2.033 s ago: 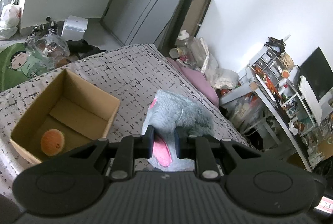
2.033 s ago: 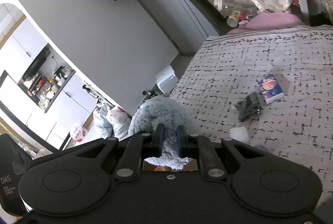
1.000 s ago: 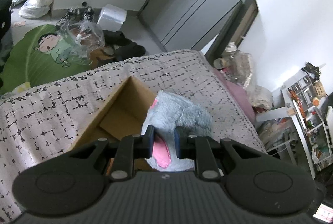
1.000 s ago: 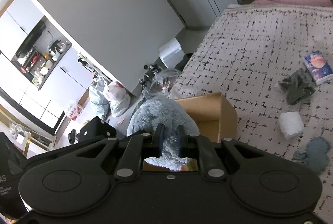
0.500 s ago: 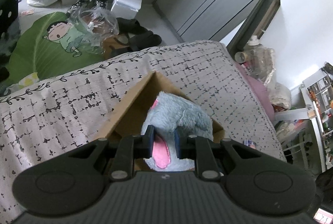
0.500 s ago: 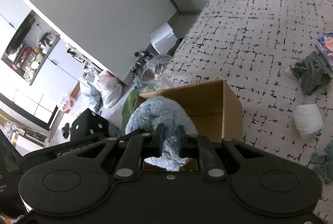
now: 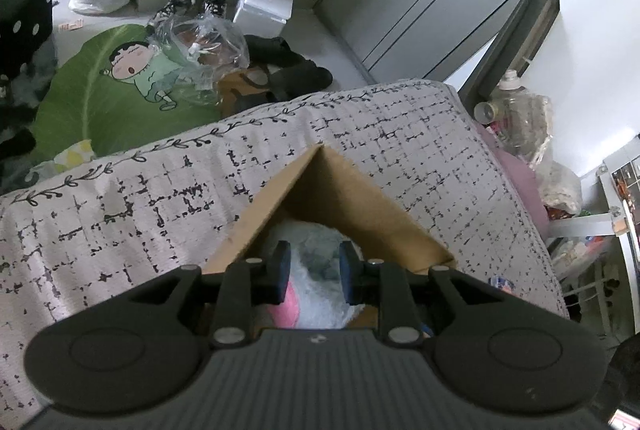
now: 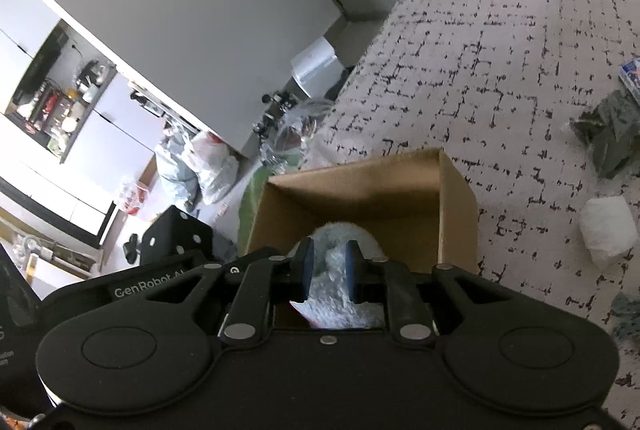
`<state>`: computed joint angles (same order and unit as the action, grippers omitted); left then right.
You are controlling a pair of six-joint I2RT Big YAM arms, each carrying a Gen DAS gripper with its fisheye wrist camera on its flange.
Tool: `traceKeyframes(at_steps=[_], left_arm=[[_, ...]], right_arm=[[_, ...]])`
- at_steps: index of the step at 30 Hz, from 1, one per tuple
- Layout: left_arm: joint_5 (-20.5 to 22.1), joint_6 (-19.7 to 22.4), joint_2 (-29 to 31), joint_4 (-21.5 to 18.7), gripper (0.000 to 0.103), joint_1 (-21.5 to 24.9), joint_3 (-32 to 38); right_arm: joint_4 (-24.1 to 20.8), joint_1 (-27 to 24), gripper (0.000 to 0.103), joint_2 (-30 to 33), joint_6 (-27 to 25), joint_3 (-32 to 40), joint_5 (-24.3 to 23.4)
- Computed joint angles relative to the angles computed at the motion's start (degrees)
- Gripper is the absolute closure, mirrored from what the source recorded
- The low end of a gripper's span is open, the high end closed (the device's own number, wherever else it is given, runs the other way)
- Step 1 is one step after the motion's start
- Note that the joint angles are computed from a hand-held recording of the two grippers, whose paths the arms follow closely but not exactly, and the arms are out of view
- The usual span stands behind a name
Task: Organize soft objects
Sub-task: 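Carry the light-blue plush over the box and release it inside, then move both tools away from the box toward the denim plush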
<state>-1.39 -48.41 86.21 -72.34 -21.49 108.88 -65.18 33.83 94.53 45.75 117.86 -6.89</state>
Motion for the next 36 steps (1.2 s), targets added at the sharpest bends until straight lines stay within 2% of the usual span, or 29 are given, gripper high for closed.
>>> traceKeyframes(at_steps=[5, 7, 11, 13, 17, 20, 23, 27, 31, 36], left_arm=[[-2.22, 0.53, 0.18, -2.6, 0.074, -1.23, 3.02], [-3.28, 0.29, 0.21, -3.63, 0.07, -1.85, 4.03], [-5.72, 0.02, 0.74, -6.97, 0.054, -3.44, 6.99], [-6.15, 0.48, 0.44, -7.1, 0.049, -4.03, 7.51], [-7.68, 0.14, 0.72, -9.54, 0.029, -5.35, 9.99], [-9.81, 0.29, 0.85, -11.11, 0.024, -6.91, 11.77], [-11.23, 0.23, 1.0, -12.14, 0.019, -8.52, 13.05], [-13.32, -0.01, 1.18, -13.34, 0.017, -10.51, 14.48], [-14.97, -0.22, 1.32, -14.33, 0.01, -12.39, 15.93], [-17.08, -0.07, 1.78, -15.62, 0.001, -14.43, 18.21]], right_arm=[[0.37, -0.52, 0.076, -2.34, 0.22, -1.33, -0.35], [0.55, -0.68, 0.07, -3.38, -0.01, -1.81, -0.53], [1.29, -1.14, 0.056, -5.93, -0.31, -3.44, -0.12], [1.09, -1.46, 0.054, -7.2, -0.95, -4.27, 0.23], [1.05, -2.49, 0.047, -10.32, -1.08, -6.69, 0.99], [0.85, -3.18, 0.041, -12.38, -1.34, -7.86, 1.87], [0.84, -4.03, 0.029, -14.52, -2.04, -9.13, 2.57], [0.16, -4.98, 0.025, -16.66, -3.39, -10.16, 3.19], [-0.44, -6.3, 0.014, -18.57, -5.0, -10.84, 2.46], [-1.63, -7.74, 0.007, -20.08, -7.56, -10.58, 0.77]])
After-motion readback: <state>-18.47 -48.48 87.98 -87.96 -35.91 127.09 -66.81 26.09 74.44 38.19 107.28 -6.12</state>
